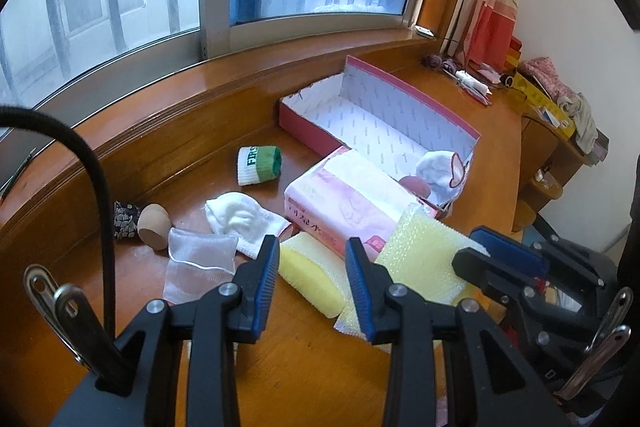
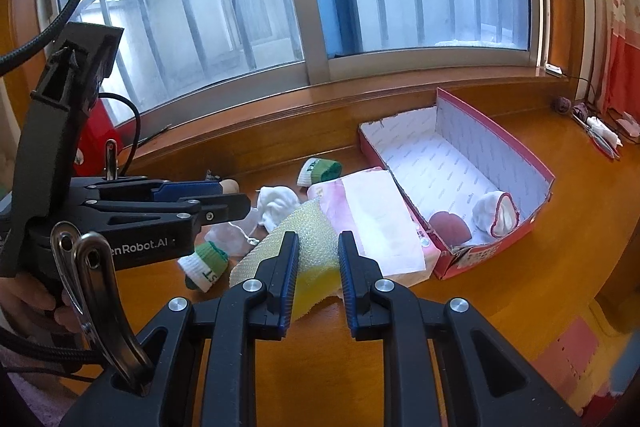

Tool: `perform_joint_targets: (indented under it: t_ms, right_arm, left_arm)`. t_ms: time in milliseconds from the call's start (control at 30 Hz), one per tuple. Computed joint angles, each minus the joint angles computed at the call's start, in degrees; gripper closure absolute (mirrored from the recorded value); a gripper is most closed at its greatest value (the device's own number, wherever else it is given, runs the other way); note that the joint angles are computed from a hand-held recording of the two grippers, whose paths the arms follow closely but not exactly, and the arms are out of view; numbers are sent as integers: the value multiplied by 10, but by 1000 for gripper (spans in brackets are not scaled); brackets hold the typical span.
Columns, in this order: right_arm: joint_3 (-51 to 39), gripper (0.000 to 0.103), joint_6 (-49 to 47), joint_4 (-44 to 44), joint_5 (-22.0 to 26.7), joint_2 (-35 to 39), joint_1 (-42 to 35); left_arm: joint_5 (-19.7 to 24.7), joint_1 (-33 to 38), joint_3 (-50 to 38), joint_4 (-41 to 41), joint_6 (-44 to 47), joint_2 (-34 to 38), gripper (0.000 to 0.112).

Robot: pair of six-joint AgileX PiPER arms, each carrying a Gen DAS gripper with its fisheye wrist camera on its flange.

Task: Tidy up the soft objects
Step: 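Grasp the yellow sponge with the right gripper while the left lifts the green sock, then carry the green-white sock and yellow sponge with both grippers toward the shoebox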

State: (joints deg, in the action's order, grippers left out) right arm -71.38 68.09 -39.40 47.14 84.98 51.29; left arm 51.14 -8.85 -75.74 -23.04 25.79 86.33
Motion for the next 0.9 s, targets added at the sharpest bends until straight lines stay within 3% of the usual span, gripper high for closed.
perform_joint_targets:
  t_ms: [333, 500, 633, 900]
  right_arm:
    - [0, 82, -19, 15, -16, 1, -11]
    - [1, 82, -21, 22, -20, 4, -13]
    - [-1, 82, -15, 21, -19, 8, -12]
    - [-2, 82, -5, 15, -10, 9, -5]
  left_arm:
    - [-1, 25, 8, 7, -8, 0, 78]
    - [18, 50, 16, -3, 9, 3, 77]
    - [28, 56, 30, 3, 13, 6, 71]
    - [22, 57, 69, 28, 1, 17, 69]
